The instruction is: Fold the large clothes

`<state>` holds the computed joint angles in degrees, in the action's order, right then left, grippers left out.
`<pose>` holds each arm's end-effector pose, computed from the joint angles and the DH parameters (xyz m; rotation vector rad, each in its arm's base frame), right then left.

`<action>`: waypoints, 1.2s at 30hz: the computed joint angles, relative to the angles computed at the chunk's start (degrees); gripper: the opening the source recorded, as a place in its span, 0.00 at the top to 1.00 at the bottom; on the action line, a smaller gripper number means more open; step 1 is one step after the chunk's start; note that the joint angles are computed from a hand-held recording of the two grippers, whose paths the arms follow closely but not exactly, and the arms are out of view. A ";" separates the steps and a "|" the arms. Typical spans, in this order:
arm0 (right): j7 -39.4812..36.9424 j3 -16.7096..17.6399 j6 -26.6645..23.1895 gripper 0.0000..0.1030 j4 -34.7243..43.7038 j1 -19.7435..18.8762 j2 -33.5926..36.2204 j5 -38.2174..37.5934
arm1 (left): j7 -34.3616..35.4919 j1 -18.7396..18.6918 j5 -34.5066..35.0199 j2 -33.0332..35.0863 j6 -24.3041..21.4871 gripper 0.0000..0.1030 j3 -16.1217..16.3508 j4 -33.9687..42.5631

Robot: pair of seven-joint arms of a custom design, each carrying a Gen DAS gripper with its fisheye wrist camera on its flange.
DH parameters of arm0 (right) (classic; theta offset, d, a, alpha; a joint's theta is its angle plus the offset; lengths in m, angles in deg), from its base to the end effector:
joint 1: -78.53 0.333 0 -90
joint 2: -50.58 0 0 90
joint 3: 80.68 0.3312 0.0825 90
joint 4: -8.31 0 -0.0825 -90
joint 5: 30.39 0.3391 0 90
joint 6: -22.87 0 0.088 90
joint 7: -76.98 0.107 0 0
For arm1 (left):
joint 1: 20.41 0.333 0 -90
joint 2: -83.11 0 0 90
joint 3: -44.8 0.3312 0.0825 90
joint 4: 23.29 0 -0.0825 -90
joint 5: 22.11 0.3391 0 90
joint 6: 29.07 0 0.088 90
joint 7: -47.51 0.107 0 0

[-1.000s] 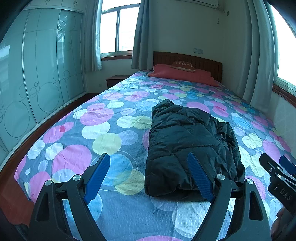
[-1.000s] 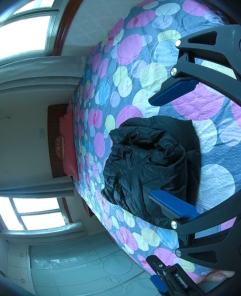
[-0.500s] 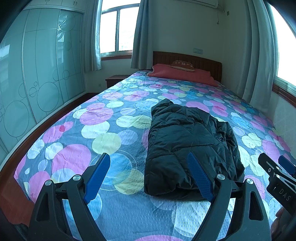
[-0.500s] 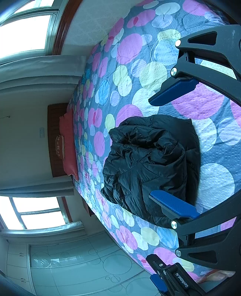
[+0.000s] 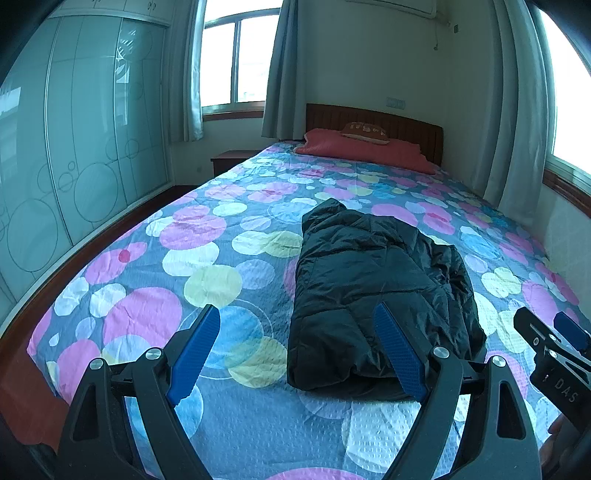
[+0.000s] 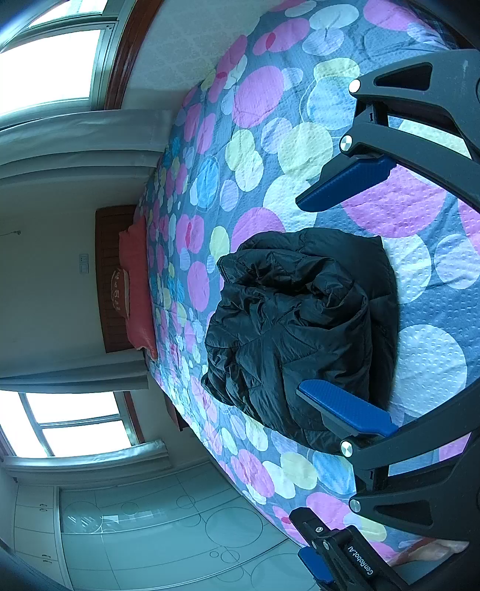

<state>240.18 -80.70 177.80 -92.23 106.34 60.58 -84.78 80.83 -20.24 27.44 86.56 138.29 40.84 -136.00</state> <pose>0.5336 0.3128 0.5748 -1.5403 1.6558 -0.7761 0.5675 -0.0842 0.5653 -1.7420 1.4819 -0.8146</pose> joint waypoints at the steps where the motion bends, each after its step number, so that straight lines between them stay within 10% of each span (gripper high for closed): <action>1: 0.05 0.00 -0.03 0.11 0.06 0.03 0.04 -0.01 | 0.06 -0.02 -0.12 0.00 -0.01 0.18 -0.02 0.00; 22: -0.22 0.06 -0.31 0.11 0.38 0.27 0.28 0.38 | -3.53 -0.80 4.87 -0.02 -2.66 0.18 -0.35 1.58; 30: -2.44 -0.42 0.70 0.11 0.78 0.08 1.28 2.92 | 11.45 0.33 -11.98 2.66 -0.13 0.15 -1.74 1.61; 36: -2.60 -2.65 1.81 0.11 -0.29 -1.51 1.97 4.94 | 8.86 -0.60 -8.97 8.87 -3.79 0.15 1.96 8.33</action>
<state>237.58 -83.35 179.62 -92.52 104.84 62.55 -79.84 89.68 -20.84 18.47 95.43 134.50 42.80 -127.67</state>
